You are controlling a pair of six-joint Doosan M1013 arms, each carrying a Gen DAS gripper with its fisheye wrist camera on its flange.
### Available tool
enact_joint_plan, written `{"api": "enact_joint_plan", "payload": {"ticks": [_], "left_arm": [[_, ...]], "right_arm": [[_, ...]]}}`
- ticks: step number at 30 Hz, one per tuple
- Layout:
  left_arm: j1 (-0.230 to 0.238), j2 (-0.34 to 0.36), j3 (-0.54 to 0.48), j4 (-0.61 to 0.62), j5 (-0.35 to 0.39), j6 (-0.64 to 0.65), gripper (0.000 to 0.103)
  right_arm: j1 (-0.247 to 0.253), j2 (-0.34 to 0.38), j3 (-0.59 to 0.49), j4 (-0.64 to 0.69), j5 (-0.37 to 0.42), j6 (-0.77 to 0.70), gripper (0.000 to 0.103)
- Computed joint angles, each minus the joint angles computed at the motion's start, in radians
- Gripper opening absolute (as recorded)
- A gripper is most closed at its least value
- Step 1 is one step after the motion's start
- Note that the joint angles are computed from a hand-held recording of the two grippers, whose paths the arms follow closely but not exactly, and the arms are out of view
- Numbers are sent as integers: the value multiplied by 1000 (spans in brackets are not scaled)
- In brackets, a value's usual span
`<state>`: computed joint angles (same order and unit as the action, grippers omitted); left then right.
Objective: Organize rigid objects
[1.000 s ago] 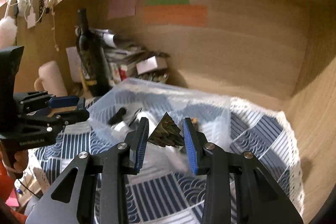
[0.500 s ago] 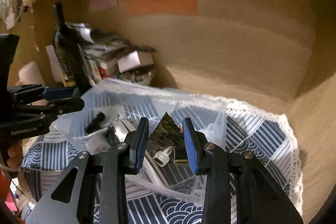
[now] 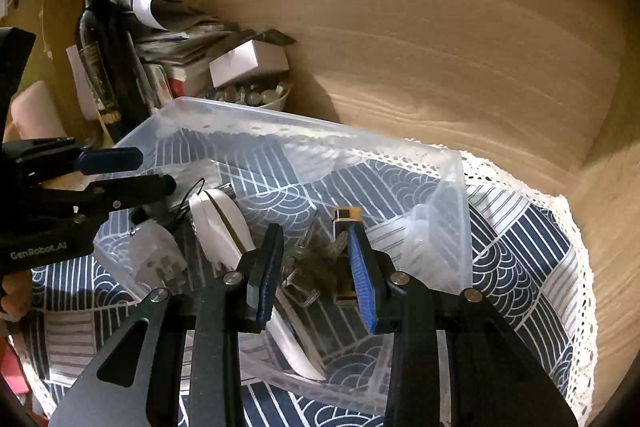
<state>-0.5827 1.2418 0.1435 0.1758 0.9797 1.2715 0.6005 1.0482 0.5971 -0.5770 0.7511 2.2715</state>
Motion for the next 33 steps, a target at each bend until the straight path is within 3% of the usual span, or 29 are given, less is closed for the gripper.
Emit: {"api": "enact_joint_plan", "payload": {"ticks": [4,9,18,22,26,33], "left_arm": [[-5,-70,134,32,-87,-32,56],[-17,-169,314,118,-217,-99,63],[-41,-321,574,293,-423,-271,70],[-57,-387,689,482,-508,-457,82],[-77,-441,788,762,-551,-728,96],[-107,-499,899,1122,-559,-1054,101]], "right_arm": [[1,-5,4,-3,-9,6,34],[11,-56,84,-78,-75,89,41],[57,-163,257,-381,-169,371,48],[78,-205,328,-552,-188,535,55],[97,-238,384,-691,-184,679,63],[126,-279,460,-868,-161,873,81]]}}
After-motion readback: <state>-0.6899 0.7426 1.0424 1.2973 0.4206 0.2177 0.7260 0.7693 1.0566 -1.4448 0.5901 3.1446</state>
